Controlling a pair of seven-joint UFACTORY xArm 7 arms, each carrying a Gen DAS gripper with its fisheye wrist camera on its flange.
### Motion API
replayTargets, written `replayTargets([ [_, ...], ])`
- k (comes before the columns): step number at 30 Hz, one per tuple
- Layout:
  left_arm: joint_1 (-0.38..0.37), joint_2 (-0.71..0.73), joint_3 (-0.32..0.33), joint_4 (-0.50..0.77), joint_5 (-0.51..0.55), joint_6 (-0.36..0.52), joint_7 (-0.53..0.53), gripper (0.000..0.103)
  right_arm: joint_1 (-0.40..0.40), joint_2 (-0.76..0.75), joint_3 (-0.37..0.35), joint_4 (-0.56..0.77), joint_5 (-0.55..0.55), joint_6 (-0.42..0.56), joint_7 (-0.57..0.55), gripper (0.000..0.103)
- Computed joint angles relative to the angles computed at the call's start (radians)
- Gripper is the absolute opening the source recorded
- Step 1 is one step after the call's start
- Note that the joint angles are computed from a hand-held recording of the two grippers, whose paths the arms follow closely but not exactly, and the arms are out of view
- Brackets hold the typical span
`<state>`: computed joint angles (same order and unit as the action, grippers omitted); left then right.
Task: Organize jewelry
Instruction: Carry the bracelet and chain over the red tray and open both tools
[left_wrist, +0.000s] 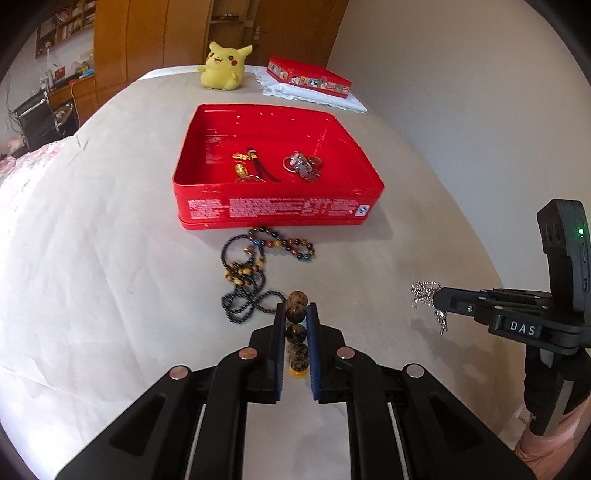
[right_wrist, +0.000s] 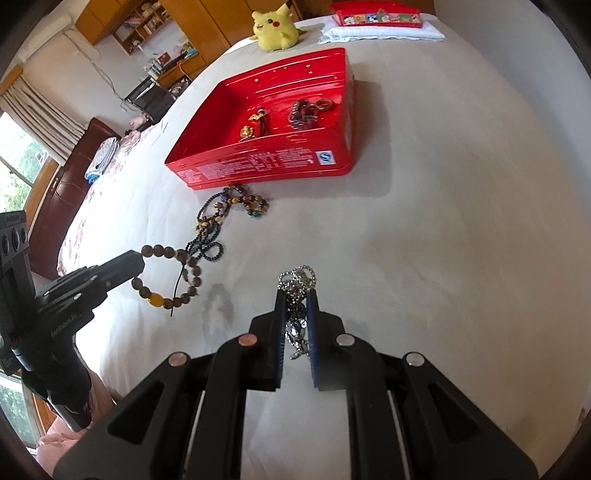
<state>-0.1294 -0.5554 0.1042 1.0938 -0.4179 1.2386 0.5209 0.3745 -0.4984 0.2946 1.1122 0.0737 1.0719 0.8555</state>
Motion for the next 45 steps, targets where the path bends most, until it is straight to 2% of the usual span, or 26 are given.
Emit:
replayTargets([
  [11, 0.005, 0.082, 0.009, 0.115, -0.027, -0.036, 0.007, 0.011, -0.017, 0.130, 0.010, 0.168, -0.077, -0.011, -0.016, 0.009],
  [18, 0.008, 0.227, 0.001, 0.309, -0.074, -0.052, -0.023, 0.011, -0.021, 0.263, -0.008, 0.326, -0.131, -0.032, -0.037, 0.009],
  [25, 0.023, 0.410, -0.061, 0.493, -0.083, -0.086, -0.092, 0.010, -0.016, 0.452, -0.057, 0.520, -0.190, -0.009, -0.060, 0.009],
  [29, 0.029, 0.523, -0.108, 0.578, -0.051, -0.121, -0.127, 0.010, -0.020, 0.568, -0.107, 0.614, -0.168, -0.003, -0.099, 0.009],
  [34, 0.020, 0.701, -0.160, 0.709, 0.054, -0.150, -0.198, 0.010, -0.025, 0.697, -0.151, 0.709, -0.147, 0.011, -0.129, 0.009],
  [41, 0.017, 0.873, -0.190, 0.840, 0.140, -0.156, -0.273, 0.010, -0.018, 0.857, -0.202, 0.861, -0.177, 0.060, -0.153, 0.009],
  [45, 0.022, 0.925, -0.203, 0.894, 0.152, -0.138, -0.276, 0.011, -0.036, 0.885, -0.210, 0.866, -0.143, 0.028, -0.165, 0.012],
])
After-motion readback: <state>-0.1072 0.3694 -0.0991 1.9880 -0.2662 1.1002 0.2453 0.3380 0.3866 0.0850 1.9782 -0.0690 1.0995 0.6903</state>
